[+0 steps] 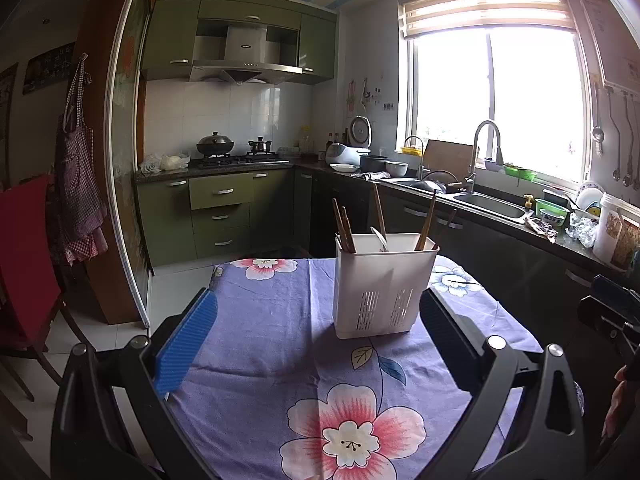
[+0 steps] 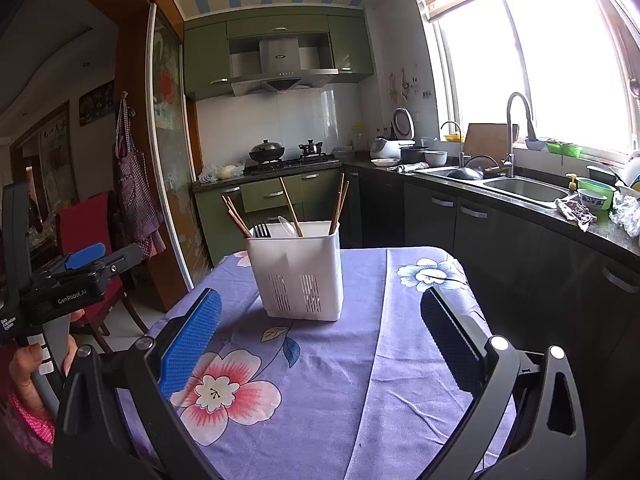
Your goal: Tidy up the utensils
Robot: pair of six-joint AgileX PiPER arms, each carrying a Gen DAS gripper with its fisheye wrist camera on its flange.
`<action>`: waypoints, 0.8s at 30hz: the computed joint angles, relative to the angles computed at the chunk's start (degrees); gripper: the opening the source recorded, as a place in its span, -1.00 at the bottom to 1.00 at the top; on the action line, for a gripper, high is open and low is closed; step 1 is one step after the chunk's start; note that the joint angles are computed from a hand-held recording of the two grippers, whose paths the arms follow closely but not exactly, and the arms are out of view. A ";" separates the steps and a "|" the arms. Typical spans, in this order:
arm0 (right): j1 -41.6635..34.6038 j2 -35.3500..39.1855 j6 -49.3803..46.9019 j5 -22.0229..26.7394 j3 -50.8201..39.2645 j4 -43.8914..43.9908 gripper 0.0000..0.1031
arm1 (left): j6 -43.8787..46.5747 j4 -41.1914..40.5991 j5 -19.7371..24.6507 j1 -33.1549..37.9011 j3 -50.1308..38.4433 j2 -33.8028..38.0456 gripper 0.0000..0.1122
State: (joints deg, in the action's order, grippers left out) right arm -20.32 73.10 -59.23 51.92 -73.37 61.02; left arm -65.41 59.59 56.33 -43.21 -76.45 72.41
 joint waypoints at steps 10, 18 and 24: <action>1.03 1.76 1.29 -0.60 -0.76 -1.60 0.91 | 1.25 -2.54 -0.22 1.53 -1.07 0.25 0.72; 2.09 3.27 1.81 -1.45 -0.76 -2.74 0.91 | 1.56 -3.09 -1.29 2.53 -0.76 0.08 0.72; 2.24 3.66 1.76 -1.82 -0.71 -2.63 0.91 | 2.05 -3.63 -1.21 2.71 -0.99 0.52 0.72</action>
State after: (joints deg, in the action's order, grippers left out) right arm -18.08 76.76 -57.46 50.10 -74.08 58.39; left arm -63.36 55.96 55.12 -40.50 -77.44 72.93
